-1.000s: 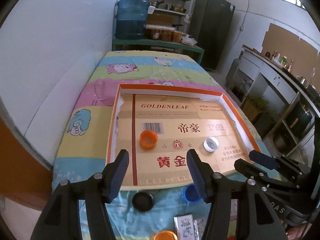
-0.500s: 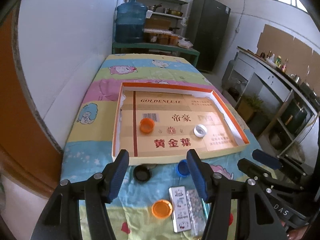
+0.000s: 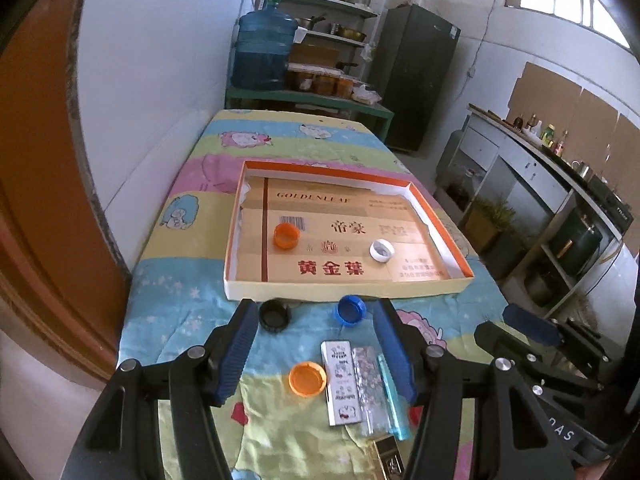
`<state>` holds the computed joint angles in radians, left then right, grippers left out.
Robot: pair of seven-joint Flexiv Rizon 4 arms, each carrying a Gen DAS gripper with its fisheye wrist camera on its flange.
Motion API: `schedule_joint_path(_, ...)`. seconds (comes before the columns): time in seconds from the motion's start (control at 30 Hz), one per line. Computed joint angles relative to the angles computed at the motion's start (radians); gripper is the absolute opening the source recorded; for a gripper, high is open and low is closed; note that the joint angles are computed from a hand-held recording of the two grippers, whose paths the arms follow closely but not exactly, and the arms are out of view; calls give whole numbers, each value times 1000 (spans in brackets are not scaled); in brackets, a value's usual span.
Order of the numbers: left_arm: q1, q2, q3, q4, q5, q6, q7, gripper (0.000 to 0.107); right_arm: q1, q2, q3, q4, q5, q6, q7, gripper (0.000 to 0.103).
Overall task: Organize rigid objects
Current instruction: 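Withdraw both open tools from the box back toward the remaining caps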
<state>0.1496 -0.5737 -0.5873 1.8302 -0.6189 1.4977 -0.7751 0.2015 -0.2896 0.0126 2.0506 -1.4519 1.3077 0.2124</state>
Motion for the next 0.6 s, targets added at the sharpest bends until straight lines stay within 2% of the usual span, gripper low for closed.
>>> schedule_joint_path(0.2, 70, 23, -78, 67, -9, 50, 13, 60, 0, 28, 15, 32, -37, -9, 43, 46)
schedule_joint_path(0.37, 170, 27, -187, 125, 29, 88, 0, 60, -2, 34, 24, 43, -54, -19, 65, 46)
schedule_joint_path(0.6, 233, 30, -235, 175, 118, 121, -54, 60, 1, 63, 47, 88, -81, -49, 110, 46)
